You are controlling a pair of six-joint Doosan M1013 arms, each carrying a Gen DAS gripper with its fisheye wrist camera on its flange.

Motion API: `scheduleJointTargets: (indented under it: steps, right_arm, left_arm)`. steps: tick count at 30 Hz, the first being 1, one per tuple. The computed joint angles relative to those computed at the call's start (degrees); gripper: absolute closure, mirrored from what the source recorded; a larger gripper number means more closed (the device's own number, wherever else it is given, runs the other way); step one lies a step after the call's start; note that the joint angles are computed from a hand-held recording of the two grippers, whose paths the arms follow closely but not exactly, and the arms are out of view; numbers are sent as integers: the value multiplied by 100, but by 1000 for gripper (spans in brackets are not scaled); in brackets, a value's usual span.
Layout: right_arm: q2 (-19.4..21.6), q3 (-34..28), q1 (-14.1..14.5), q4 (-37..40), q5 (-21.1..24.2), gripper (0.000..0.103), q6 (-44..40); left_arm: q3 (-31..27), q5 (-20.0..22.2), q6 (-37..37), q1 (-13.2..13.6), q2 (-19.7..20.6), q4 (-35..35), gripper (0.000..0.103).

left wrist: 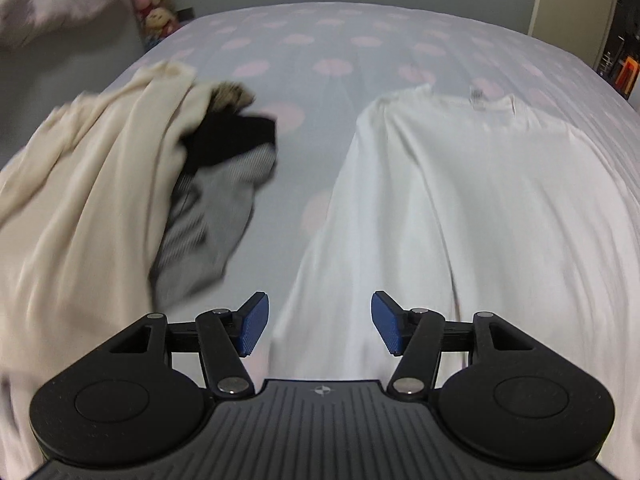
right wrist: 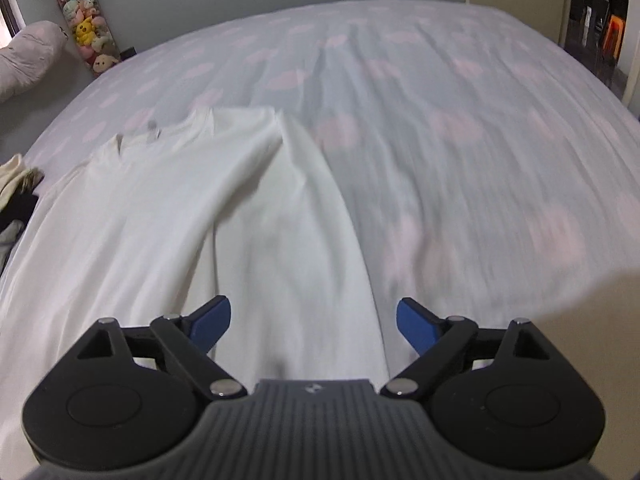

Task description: Fold clothes

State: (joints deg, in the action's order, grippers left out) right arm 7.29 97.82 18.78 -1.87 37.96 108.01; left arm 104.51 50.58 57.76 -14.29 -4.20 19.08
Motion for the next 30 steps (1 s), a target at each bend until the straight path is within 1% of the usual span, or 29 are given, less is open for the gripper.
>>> scheduleJointTargets:
  steps: [5,8,10,13,17,19,22,24,25,26,30]
  right_arm:
    - [-235,286,130,-276,195,11,535]
    - [-248,366,223,-777,244,9,1068]
    - [-206,371,254,-1003,351,5,1251]
    - [-153,450,237,-1083,415,5,1461]
    - [-98,557,135,-803,402,4,1515]
    - [-93,584,120,-756,326,4,1582]
    - [-25,523,197,-1008,477,10,1723]
    - [-35,513,240,-1166,526,24,1855]
    - [-49,514,242,-1195,534,28,1906]
    - [-68,516,213,-1137,546,34,1885]
    - [-146,509,16,-560,678,43,1243]
  left_arm:
    - [466,-13,-728,-208,-420,30,48]
    - [678,-102,-1021,-309,-569,65,48]
    - [753,-91,-1130,-370,-600,118,48]
    - [883,-122,-1380,-434,-643,232,48]
    - [1049,-250,-1718,-442,-689,230,48]
    - [1117,-285,-1827,-448,-702,235,47]
    - [1189,-322,-1934,-439,-730,192,47]
    - [1210,-356,-1946,-407,-754,114,47]
    - [1217,-371,-1949,-391,-766,78,47]
    - [1223,-389,-1942,-373,-777,40,47]
    - [1239,-440,-1967,-361,-811,-3,47]
